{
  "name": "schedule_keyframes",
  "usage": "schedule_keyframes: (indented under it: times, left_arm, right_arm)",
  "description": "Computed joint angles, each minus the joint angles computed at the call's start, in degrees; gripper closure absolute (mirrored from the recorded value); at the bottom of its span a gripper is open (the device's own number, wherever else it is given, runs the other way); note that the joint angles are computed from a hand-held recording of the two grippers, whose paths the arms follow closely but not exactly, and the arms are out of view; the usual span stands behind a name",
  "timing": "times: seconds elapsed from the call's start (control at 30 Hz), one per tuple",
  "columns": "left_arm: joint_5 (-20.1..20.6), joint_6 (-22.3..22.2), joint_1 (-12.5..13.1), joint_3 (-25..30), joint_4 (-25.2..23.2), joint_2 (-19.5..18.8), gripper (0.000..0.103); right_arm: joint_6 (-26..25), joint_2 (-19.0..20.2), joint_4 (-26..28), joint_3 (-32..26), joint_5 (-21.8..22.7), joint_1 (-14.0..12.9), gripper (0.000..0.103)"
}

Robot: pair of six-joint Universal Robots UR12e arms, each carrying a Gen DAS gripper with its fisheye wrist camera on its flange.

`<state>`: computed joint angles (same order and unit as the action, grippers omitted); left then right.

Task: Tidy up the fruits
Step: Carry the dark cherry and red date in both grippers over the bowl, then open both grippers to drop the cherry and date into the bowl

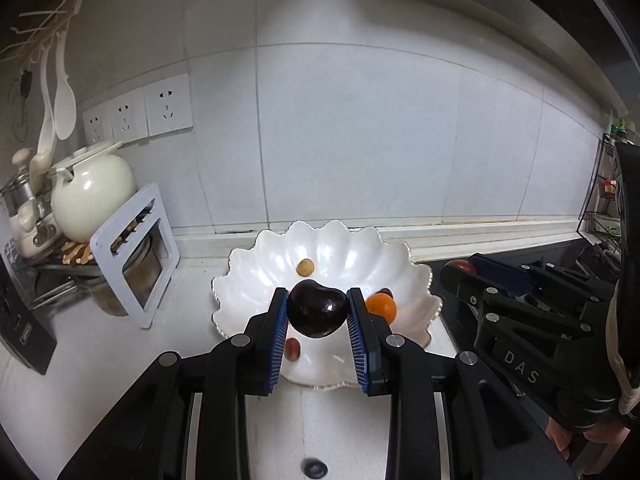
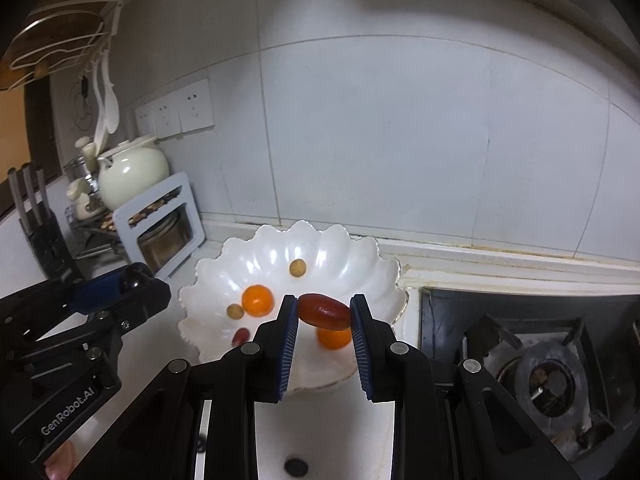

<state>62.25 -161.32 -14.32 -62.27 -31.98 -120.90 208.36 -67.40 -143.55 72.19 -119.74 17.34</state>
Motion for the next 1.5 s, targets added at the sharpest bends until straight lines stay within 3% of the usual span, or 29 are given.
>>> schedule_keyframes:
  times: [0.27, 0.77, 1.3, 1.5]
  left_arm:
    - [1.92, 1.43, -1.08, 7.28, -5.55, -4.13, 0.074]
    - [4.28, 2.35, -2.61, 23.63, -21.52, -13.39, 0.074]
    - [8.95, 3.98, -4.36, 47.02, -38.84, -25.98, 0.073]
    - [10.08, 3.85, -4.65, 53.03, -43.0, -29.09, 0.073]
  right_arm:
    - [-0.07, 1.9, 2.94, -3.16, 1.92, -1.74, 0.075]
    - [-0.61, 5.61, 11.91, -8.98, 8.04, -5.08, 0.075]
    - [0.44, 8.84, 19.67, -13.65, 14.68, -7.88, 0.075]
    - [0.59, 9.49, 21.15, -14.26, 15.77, -8.23, 0.075]
